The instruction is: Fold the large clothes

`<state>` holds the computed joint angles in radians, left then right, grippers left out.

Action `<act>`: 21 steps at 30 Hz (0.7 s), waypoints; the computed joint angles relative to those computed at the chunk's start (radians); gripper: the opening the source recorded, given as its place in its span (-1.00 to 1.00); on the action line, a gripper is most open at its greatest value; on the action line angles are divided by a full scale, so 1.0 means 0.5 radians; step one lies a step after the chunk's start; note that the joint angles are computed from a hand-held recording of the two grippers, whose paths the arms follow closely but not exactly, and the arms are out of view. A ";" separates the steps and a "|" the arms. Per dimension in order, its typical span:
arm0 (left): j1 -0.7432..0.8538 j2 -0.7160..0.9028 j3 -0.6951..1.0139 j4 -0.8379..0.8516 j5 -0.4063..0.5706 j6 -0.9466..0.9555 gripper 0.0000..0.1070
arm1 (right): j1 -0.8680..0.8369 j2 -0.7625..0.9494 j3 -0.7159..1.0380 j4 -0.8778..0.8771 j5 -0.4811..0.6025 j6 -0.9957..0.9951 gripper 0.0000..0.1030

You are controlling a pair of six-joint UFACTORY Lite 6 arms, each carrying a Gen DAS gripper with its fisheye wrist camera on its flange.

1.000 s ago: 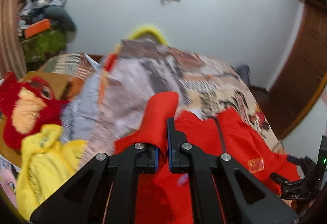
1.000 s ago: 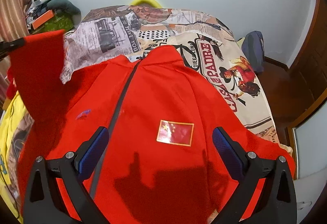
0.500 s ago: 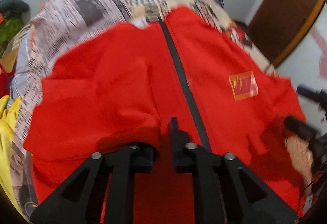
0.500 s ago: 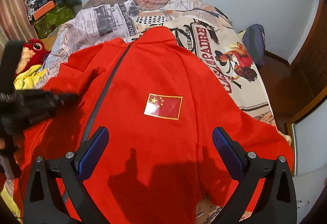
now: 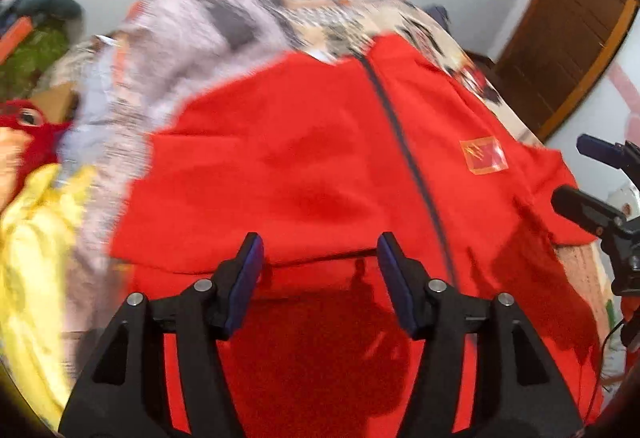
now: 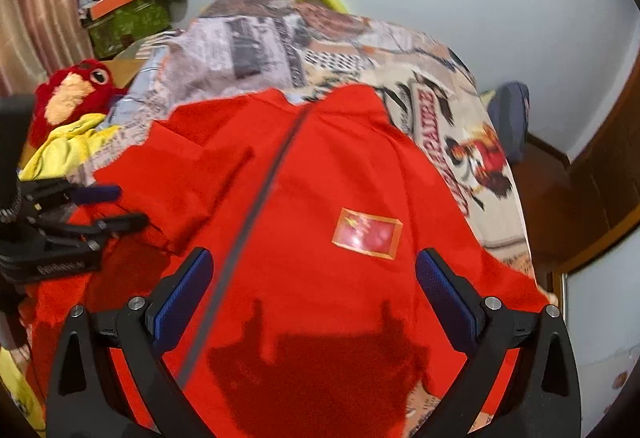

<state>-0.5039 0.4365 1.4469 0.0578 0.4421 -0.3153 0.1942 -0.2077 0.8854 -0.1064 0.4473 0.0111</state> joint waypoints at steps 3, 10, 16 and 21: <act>0.172 -0.260 -0.208 0.185 -0.015 -0.071 0.11 | 0.215 0.092 0.094 -0.199 0.008 0.270 0.95; 0.689 -0.625 -0.530 -0.064 -0.084 0.411 0.12 | 0.627 0.629 0.488 -0.375 -0.007 0.607 0.95; 1.050 -0.678 -0.651 -0.440 -0.127 0.916 0.13 | 0.838 1.327 1.079 -0.153 0.034 0.493 0.92; 1.231 -0.611 -0.681 -0.799 -0.141 1.320 0.13 | 0.961 1.849 1.627 -0.004 0.167 0.413 0.83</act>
